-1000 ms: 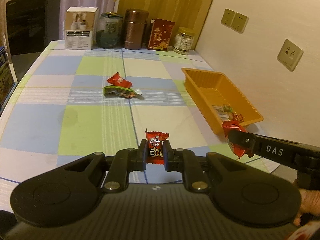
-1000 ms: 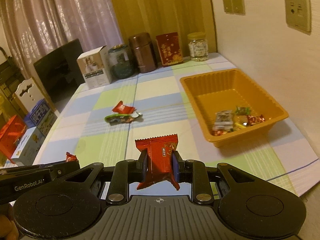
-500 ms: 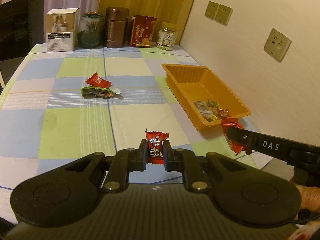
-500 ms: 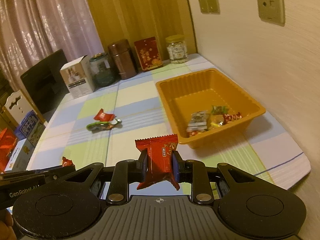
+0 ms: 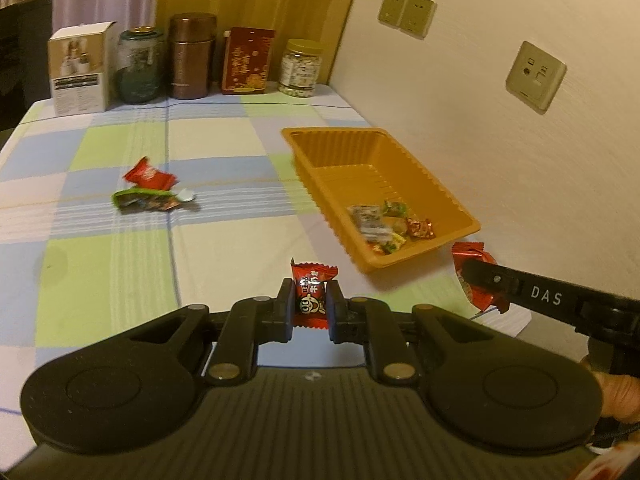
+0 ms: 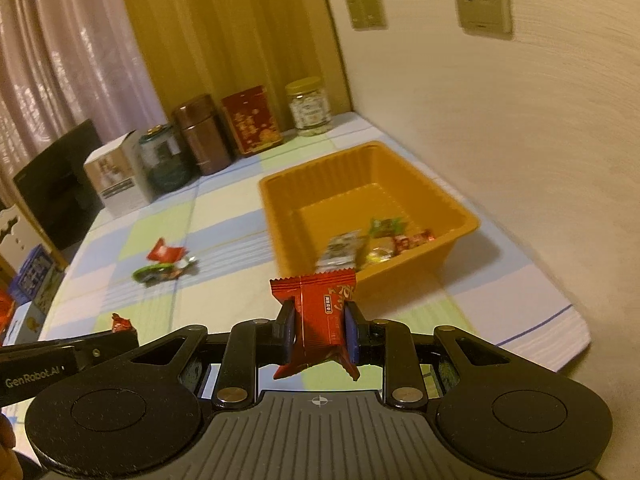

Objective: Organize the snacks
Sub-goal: 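Lower the left gripper's red candy and right gripper's red packet into the orange tray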

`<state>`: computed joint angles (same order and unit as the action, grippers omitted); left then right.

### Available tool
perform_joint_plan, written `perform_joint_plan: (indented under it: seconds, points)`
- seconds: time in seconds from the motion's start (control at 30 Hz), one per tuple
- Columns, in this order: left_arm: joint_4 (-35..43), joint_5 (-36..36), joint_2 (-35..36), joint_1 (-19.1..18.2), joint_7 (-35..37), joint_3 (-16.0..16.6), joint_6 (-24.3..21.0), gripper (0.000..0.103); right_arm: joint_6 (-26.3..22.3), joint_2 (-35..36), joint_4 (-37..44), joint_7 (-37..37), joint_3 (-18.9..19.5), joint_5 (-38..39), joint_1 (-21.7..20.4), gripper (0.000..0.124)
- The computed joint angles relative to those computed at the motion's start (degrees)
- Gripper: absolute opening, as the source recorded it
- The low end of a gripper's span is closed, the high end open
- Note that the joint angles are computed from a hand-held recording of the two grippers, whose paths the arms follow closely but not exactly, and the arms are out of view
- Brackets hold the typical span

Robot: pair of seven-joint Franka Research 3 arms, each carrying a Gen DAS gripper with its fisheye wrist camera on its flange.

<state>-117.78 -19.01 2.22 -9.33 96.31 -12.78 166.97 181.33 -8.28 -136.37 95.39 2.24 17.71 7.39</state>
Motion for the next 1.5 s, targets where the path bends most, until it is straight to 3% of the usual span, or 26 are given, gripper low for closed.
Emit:
perform_joint_plan:
  seconds: [0.33,0.67,1.03,1.5]
  points:
    - [12.18,4.35,9.56,0.41,-1.09,-3.18,-3.2,0.014,-1.3,4.58,5.92,-8.69,-4.84,7.92,1.88,0.026]
    - [29.85,11.81,22.39,-0.1,-4.3,-5.16,-8.71,0.014,-3.86,12.29,15.98,-19.75,-2.95,18.1,-1.69,0.026]
    - [48.37,16.85,34.94,-2.81,-6.71,-4.61,-16.02,0.014,-6.51,19.43,24.76,-22.07,-0.88,18.18,-5.49,0.026]
    - [65.73,18.31,45.83,-5.56,-5.57,-3.41,-23.7,0.014,-8.13,24.22,30.33,-18.26,-1.1,14.03,-6.27,0.026]
